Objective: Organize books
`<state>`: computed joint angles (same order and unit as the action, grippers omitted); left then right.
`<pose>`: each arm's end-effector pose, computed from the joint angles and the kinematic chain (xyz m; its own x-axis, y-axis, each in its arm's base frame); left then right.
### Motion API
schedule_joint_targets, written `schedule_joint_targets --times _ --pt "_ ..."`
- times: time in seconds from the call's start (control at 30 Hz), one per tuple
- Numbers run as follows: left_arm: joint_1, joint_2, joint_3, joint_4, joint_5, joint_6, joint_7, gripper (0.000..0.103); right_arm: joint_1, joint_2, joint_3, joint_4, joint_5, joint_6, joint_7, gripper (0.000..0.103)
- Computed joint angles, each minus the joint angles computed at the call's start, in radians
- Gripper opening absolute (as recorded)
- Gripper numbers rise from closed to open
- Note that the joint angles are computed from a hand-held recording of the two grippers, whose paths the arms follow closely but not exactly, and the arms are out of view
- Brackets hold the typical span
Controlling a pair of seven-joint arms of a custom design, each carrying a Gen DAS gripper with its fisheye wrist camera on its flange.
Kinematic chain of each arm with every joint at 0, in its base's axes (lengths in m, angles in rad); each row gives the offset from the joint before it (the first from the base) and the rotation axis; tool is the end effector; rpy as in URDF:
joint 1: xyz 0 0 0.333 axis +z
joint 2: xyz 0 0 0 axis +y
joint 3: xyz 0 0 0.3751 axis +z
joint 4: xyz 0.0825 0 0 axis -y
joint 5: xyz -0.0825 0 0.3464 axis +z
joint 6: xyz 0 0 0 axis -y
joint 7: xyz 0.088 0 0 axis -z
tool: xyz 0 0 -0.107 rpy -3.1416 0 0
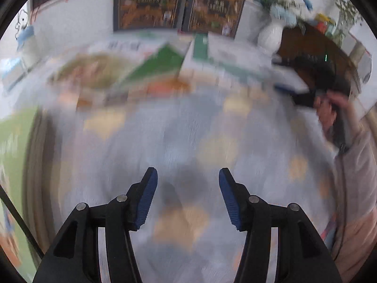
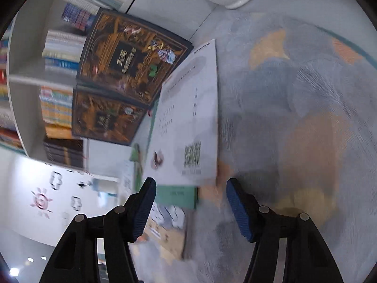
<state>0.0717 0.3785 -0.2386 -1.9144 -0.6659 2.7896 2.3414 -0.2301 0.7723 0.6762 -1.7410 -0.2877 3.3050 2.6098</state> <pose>0.6489 -0.0613 0.4281 -0.3689 -0.9104 0.1874 -0.7931 0.2031 -0.5742 0.6931 0.2115 0.3938 -0.2609 -0.5060 -0.8221 -0.6999 0.6857 -0.1999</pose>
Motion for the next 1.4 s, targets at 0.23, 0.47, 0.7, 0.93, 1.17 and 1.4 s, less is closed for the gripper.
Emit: schedule_joint_targets --times 0.23,0.47,0.7,0.93,1.17,1.4 --pt "-0.113 0.205 0.017 0.385 0.13 -0.051 -0.263 0.052 -0.081 0.152 0.146 0.142 -0.026 -0.076 -0.121 0.042" --pt "-0.071 0.233 -0.082 0.33 0.055 -0.021 -0.223 0.052 -0.163 0.293 0.284 0.145 -0.039 0.005 -0.28 0.009" --pt "-0.164 0.264 0.069 0.363 0.251 0.012 -0.399 0.052 -0.103 0.224 0.203 0.144 -0.126 0.061 -0.222 0.01" --pt "-0.126 0.249 0.038 0.356 0.295 0.022 -0.43 0.052 -0.035 0.136 0.123 0.151 -0.119 0.009 -0.201 0.01" --pt "-0.065 0.15 -0.039 0.27 0.253 0.106 -0.344 0.052 0.066 -0.148 -0.033 -0.064 -0.107 0.113 -0.122 0.01" --pt "0.116 -0.013 -0.212 0.089 -0.019 0.13 -0.045 0.052 -0.116 -0.434 0.204 -0.321 -0.206 -0.065 -0.098 0.01"
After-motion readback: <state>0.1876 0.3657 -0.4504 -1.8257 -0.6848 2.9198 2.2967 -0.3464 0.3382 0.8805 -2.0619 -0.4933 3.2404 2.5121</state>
